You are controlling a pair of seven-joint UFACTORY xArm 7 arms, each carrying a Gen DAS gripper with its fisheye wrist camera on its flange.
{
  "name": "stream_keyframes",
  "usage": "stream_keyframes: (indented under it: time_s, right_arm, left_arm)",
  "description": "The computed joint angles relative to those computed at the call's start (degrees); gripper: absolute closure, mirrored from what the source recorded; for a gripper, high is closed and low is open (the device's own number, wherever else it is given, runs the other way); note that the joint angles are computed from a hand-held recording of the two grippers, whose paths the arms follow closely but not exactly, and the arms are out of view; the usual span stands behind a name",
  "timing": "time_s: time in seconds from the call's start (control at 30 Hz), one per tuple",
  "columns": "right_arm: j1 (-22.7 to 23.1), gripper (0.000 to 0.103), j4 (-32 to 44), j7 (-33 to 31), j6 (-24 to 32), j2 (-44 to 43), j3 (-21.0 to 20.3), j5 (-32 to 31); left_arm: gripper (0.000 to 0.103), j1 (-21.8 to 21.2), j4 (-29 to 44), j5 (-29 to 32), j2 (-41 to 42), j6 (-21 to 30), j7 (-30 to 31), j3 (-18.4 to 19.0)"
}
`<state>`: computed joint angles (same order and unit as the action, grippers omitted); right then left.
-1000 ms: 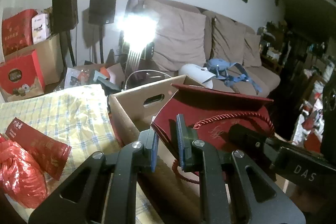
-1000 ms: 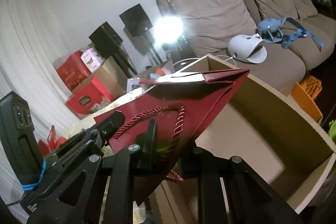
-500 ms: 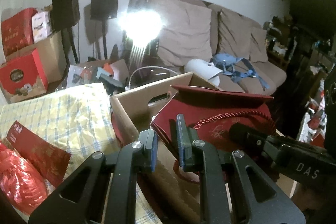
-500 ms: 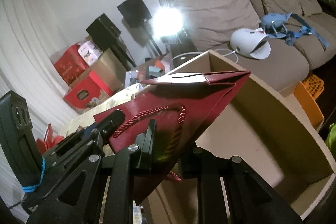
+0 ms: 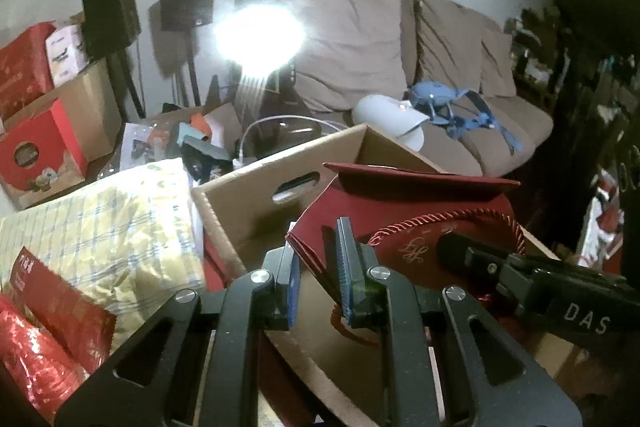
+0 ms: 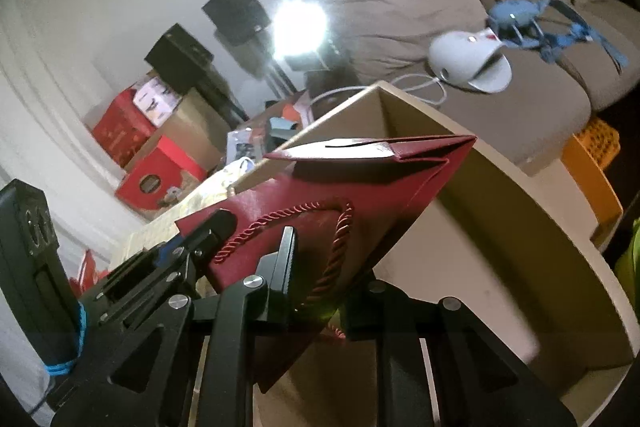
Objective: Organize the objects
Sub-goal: 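Grasp the bag rim with the right tool while the left tool holds it inside the box, then open both tools to release the dark red bag into the box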
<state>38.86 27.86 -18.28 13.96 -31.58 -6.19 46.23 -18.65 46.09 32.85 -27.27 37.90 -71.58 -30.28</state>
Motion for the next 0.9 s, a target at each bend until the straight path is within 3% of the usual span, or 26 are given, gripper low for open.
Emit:
stream_keyframes:
  time_s: [0.2, 0.3, 0.53, 0.7, 0.9]
  right_arm:
    - [-1.7, 0.085, 0.3, 1.5, 2.0, 1.4, -0.4, 0.7]
    - [-0.7, 0.084, 0.8, 0.0, 3.3, 2.3, -1.7, 4.4]
    - [-4.0, 0.081, 0.8, -0.1, 2.5, 3.1, 2.5, 6.2]
    - [-2.2, 0.076, 1.5, -3.9, 4.5, 4.3, -1.1, 13.2]
    - [-6.9, 0.072, 2.1, -5.0, 7.7, 4.7, 1.5, 15.4]
  left_arm:
    - [0.087, -1.5, 2.4, -0.7, 4.5, 0.8, 3.8, 1.5]
    - [0.087, -2.2, 1.9, -0.5, 4.5, 1.1, 3.6, 2.1]
    - [0.086, -3.7, 2.7, -1.8, 6.1, 0.3, 9.1, 4.7]
    - [0.086, -4.4, 4.4, -3.1, 8.5, -0.9, 13.4, 6.4]
    - [0.083, -4.6, 5.4, -4.2, 10.4, -1.4, 15.0, 7.3]
